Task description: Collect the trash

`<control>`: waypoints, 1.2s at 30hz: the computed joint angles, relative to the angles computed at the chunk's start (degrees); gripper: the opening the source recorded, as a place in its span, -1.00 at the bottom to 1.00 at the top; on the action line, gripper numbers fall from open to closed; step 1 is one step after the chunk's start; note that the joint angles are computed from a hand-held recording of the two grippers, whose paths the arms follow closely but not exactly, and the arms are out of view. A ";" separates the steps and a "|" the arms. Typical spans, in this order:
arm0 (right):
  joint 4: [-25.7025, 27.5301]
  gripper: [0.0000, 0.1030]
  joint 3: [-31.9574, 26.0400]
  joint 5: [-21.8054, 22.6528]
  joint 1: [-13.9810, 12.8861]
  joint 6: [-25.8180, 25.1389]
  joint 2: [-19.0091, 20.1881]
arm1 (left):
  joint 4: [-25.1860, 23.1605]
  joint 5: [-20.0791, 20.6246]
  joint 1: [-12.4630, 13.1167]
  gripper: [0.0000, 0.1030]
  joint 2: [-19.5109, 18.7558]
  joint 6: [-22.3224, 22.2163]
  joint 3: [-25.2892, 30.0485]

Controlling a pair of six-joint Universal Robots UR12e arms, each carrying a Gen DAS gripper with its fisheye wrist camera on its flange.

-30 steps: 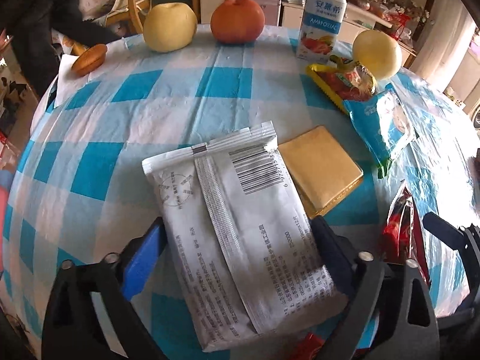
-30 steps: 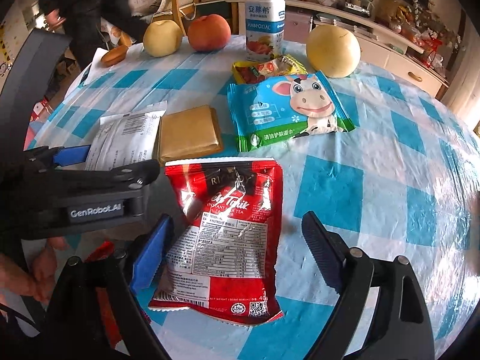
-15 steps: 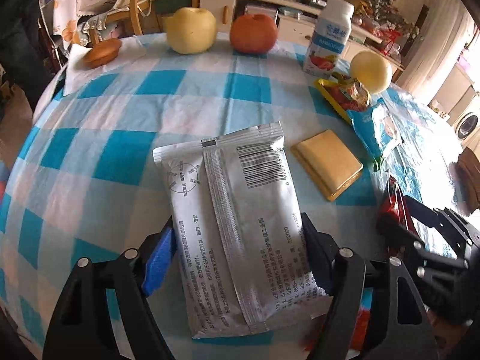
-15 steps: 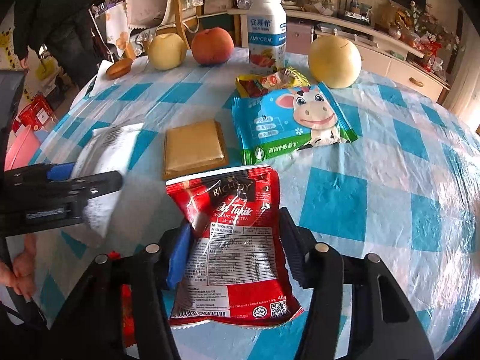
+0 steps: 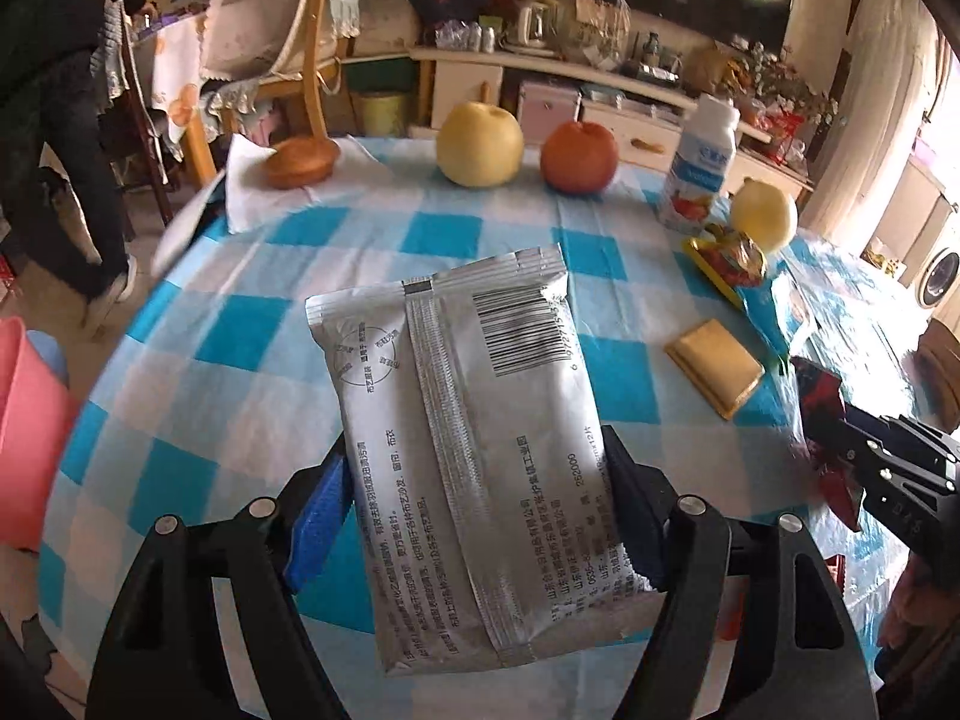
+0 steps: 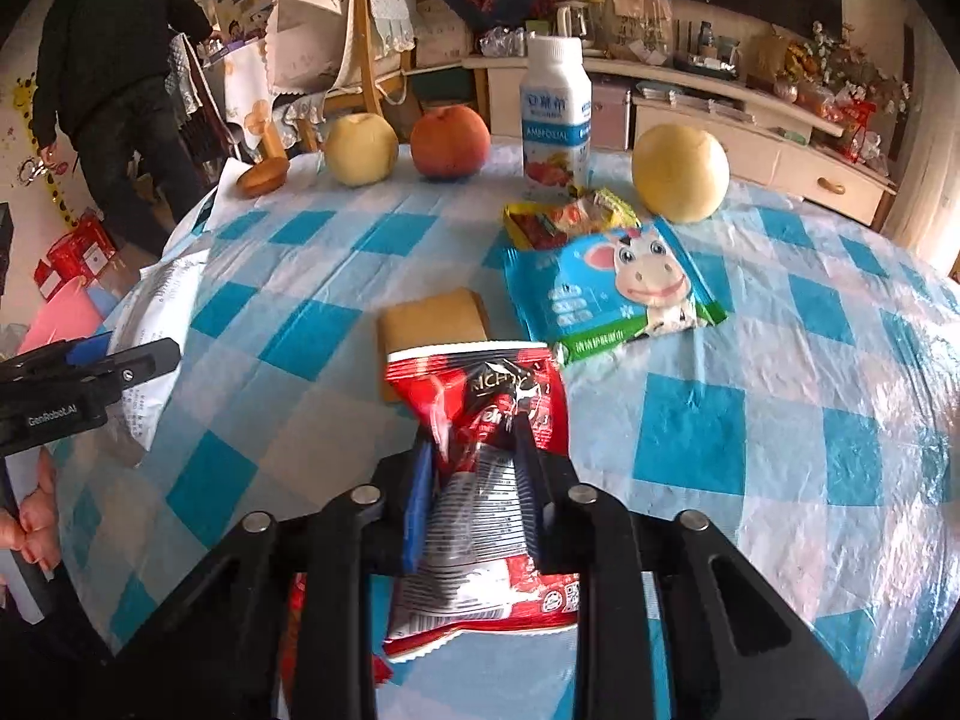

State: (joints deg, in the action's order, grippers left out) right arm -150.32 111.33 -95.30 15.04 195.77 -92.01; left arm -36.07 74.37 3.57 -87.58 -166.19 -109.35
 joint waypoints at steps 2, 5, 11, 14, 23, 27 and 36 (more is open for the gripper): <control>0.21 -0.47 -0.20 -1.11 0.58 -0.13 0.52 | -0.57 -1.29 0.85 0.49 -0.03 -0.41 0.03; 0.34 -0.35 -0.38 -1.54 1.02 -0.05 0.83 | -0.65 -1.07 1.34 0.49 -0.30 -0.79 0.00; 1.65 0.36 -0.17 0.01 0.35 1.51 0.94 | -0.28 -2.65 2.47 0.49 -0.44 -2.29 0.32; 0.97 0.51 -0.23 1.07 0.21 1.35 1.25 | 0.40 -3.49 2.87 0.49 -0.52 -2.38 0.58; 1.79 -0.01 -2.43 -7.42 2.86 -3.12 3.80 | -1.36 -5.35 4.55 0.49 -1.39 -4.70 1.71; 0.62 -0.21 -2.23 -7.81 2.77 -3.33 3.79 | -1.68 -6.12 5.15 0.49 -1.45 -5.30 1.77; -0.56 -0.45 -1.94 -7.33 2.40 -1.64 3.26 | -2.90 -7.08 6.06 0.49 -1.68 -6.49 2.03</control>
State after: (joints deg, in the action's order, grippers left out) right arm -150.89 109.40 -102.62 17.43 194.13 -88.75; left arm -38.97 67.29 9.63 -89.25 -172.68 -107.32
